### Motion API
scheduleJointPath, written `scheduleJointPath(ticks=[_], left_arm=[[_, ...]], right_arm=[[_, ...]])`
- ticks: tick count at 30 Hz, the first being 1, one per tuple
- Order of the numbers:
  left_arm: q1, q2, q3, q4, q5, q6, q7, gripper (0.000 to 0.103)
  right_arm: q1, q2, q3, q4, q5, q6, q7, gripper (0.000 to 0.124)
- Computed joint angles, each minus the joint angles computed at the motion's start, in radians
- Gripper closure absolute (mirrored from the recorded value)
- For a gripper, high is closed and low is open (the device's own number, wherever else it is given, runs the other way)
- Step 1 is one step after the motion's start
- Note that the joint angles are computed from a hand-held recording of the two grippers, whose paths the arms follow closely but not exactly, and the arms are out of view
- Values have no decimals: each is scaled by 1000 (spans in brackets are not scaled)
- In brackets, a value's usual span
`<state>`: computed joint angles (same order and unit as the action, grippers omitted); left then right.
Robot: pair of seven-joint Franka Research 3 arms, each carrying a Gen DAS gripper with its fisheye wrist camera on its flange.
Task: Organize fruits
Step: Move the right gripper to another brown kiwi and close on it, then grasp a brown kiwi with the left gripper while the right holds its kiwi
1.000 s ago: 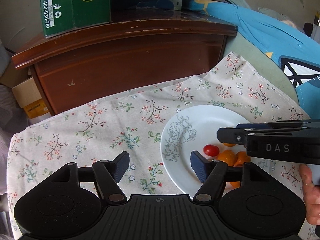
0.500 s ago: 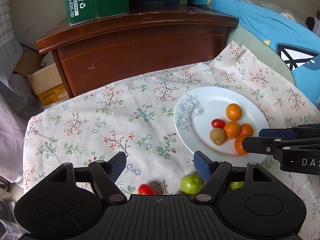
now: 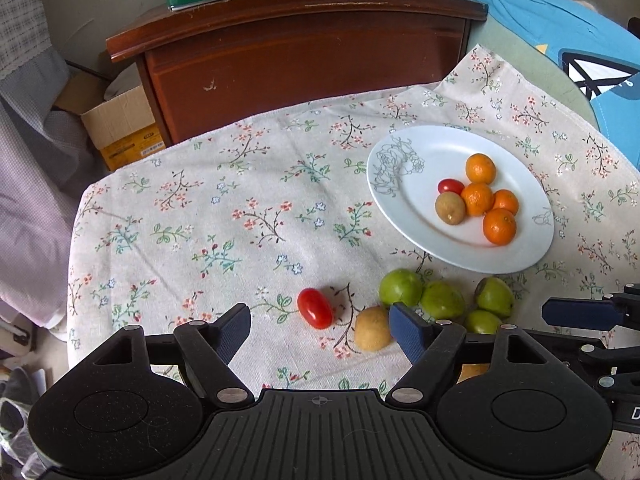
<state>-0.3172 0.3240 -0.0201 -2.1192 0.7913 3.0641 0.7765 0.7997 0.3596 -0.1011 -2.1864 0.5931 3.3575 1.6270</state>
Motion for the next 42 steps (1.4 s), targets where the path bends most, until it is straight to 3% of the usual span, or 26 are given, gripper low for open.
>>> scheduleJointPath(ticks=[10, 14, 17, 21, 27, 29, 31, 33, 35, 38, 41, 42], left_arm=[[-21, -27, 22, -35, 75, -46, -109, 24], [13, -26, -7, -38, 65, -34, -112, 24], [46, -19, -41, -43, 7, -13, -66, 24], [42, -12, -39, -46, -27, 17, -31, 25], [78, 8, -90, -54, -145, 58, 83, 28], [36, 13, -49, -52, -148, 71, 82, 28], [38, 17, -52, -54, -171, 91, 102, 28], [70, 24, -86, -56, -216, 107, 136, 35], [86, 30, -104, -57, -258, 121, 158, 43], [52, 37, -73, -57, -290, 147, 172, 53], [-39, 43, 20, -53, -317, 171, 148, 57], [-41, 46, 22, -51, -332, 173, 144, 59]], right_arm=[[-4, 33, 26, 21, -77, -44, 12, 80], [45, 61, -27, 43, -93, -51, 39, 81], [51, 75, -36, 55, -106, -52, 50, 88], [100, 100, -91, 72, -103, -51, 69, 92], [42, 90, -34, 67, -110, -48, 66, 98], [79, 76, -73, 59, -115, -78, 72, 98], [150, 66, -152, 48, -128, -111, 104, 98], [166, 58, -177, 42, -145, -140, 139, 98], [129, 50, -143, 36, -159, -137, 159, 98], [121, 49, -139, 32, -192, -134, 193, 98], [110, 48, -133, 31, -225, -132, 226, 98], [106, 47, -130, 29, -235, -130, 235, 98]])
